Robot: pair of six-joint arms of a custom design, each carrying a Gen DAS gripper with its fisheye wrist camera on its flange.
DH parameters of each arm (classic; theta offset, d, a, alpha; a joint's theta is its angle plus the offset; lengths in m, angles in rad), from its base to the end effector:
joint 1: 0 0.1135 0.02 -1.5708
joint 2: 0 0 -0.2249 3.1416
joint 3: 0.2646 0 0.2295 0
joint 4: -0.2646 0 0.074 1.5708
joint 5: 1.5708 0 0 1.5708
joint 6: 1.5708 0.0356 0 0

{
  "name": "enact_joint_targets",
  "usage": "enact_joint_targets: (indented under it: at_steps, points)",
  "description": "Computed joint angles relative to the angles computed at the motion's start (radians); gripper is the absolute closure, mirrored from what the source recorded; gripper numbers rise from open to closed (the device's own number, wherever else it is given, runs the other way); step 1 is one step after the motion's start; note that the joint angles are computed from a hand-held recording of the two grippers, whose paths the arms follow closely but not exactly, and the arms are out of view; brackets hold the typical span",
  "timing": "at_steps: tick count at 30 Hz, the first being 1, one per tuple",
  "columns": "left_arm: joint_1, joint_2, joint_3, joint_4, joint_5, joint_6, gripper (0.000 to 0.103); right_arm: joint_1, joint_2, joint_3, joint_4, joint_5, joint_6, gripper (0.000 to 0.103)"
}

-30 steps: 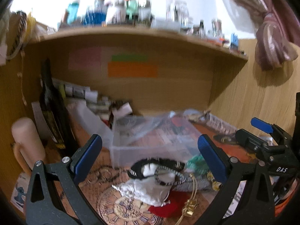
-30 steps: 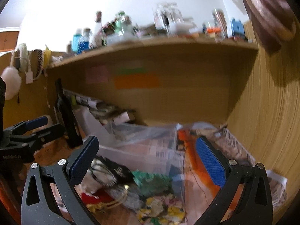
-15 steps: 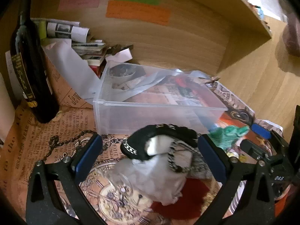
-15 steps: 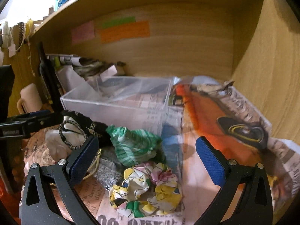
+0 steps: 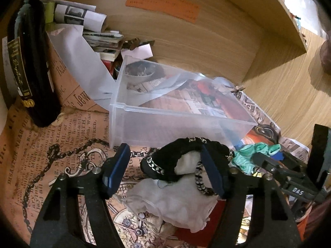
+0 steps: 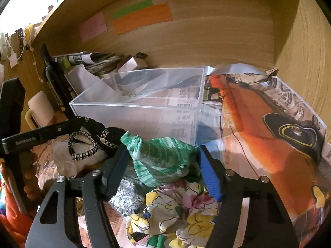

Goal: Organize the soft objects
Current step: 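Grasp the black chain-trimmed headband with left tool while right tool grasps mint-green cloth, then carry headband into the clear box with left tool while right tool drops green cloth in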

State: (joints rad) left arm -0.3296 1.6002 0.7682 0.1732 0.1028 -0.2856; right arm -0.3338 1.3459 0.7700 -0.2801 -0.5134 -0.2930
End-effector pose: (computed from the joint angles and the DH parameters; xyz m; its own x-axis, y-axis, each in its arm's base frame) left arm 0.2890 -0.1027 0.1480 -0.6681 -0.0676 -0.7410 0.2194 0.9337 -0.2831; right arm 0.2487 -0.0677 0.1831 -0.6777 -0.0313 -0.7347 -0.2240 0.9604 0.1658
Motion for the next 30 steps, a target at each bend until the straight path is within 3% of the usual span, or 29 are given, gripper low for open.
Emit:
enact_joint_targets:
  at_steps: [4,8,11,18,30]
  points:
    - [0.008,0.004,0.009,-0.008,0.011,0.004,0.039,0.005,0.006,0.001,0.009,0.008,-0.002,0.055]
    - [0.015,0.072,0.077,-0.056,0.056,0.011,0.057,0.006,0.007,-0.001,0.020,0.014,-0.005,0.068]
    - [0.004,0.095,0.091,-0.053,0.039,0.019,0.063,0.001,-0.005,-0.006,0.025,0.010,-0.007,0.079]
    - [-0.009,0.015,0.040,-0.035,0.024,0.026,0.079,-0.022,-0.055,-0.016,0.035,-0.022,0.002,0.083]
    - [-0.005,-0.186,0.010,-0.059,-0.030,0.040,0.079,-0.049,-0.170,-0.007,0.056,-0.084,0.049,0.084]
